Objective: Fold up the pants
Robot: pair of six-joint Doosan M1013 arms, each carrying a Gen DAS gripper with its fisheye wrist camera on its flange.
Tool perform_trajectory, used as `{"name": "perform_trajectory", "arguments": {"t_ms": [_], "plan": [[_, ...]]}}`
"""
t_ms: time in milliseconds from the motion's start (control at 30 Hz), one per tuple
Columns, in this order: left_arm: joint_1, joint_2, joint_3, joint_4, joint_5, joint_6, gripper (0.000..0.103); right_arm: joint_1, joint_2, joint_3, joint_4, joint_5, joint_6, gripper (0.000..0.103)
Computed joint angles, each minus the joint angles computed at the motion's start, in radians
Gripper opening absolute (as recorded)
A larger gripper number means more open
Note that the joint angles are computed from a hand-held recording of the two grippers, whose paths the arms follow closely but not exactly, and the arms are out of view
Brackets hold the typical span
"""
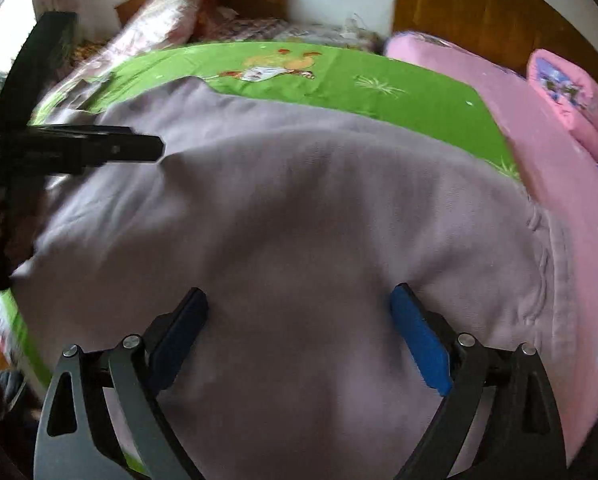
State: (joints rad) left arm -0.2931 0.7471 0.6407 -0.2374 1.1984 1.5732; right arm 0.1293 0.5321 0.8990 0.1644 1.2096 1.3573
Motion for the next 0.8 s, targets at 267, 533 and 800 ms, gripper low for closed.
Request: {"name": "perform_trajectory", "arguments": {"t_ms": [267, 533, 800], "plan": [[-0.007, -0.068, 0.074, 0.084, -0.075, -0.034, 0.097, 0.004, -0.141, 0.182, -0.136, -0.213, 0.144, 0.090], [0.139, -0.412, 0.569, 0.228, -0.504, -0.252, 0.101, 0.008, -0.229, 0.300, 0.194, -0.431, -0.065, 0.090], [0.312, -0.566, 0.799, 0.455, -0.485, -0.759, 0.101, 0.111, 0.015, -0.086, 0.596, -0.160, -0.491, 0.090]]}}
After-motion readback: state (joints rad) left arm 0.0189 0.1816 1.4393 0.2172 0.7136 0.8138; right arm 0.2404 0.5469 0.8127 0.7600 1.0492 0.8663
